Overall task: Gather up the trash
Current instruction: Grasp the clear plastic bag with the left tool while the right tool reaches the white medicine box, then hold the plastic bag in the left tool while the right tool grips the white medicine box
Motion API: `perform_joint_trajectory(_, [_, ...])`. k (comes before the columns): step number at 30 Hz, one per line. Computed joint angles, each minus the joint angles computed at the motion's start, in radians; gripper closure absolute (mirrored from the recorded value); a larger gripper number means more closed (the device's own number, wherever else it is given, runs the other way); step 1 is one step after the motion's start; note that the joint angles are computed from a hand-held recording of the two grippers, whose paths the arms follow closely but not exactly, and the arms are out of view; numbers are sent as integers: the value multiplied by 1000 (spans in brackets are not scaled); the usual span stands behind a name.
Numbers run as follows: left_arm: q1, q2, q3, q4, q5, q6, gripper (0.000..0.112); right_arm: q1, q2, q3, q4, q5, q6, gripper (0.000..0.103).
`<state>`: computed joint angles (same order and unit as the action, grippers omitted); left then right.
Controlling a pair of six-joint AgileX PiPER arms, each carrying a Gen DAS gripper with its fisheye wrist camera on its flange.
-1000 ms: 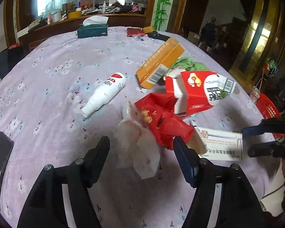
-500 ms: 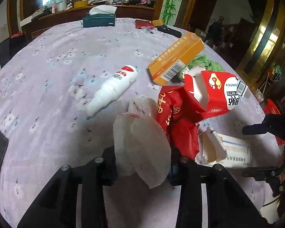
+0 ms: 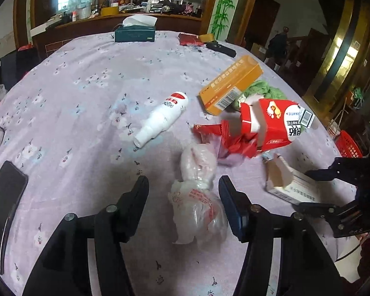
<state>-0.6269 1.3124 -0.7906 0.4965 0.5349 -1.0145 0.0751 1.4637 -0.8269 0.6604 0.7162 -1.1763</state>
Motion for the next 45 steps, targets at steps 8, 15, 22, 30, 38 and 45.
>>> perform_joint_trajectory(8, [-74, 103, -43, 104, 53, -127, 73, -76, -52, 50, 82, 41, -18, 42])
perform_joint_trajectory(15, [-218, 128, -52, 300, 148, -433, 75, -84, -139, 130, 136, -13, -10, 44])
perform_joint_trajectory(22, [-433, 146, -91, 504, 371, -723, 75, -63, -146, 161, 120, -84, 35, 43])
perform_joint_trajectory(30, [-497, 192, -150, 560, 494, -772, 75, -60, -160, 206, 170, -148, 16, 44])
perform_joint_trajectory(38, [-520, 230, -193, 572, 564, -760, 75, -154, -234, 230, 271, -80, -37, 44])
perform_joint_trajectory(45, [-546, 251, -217, 578, 603, -750, 75, -182, -309, 230, 264, -53, -7, 44])
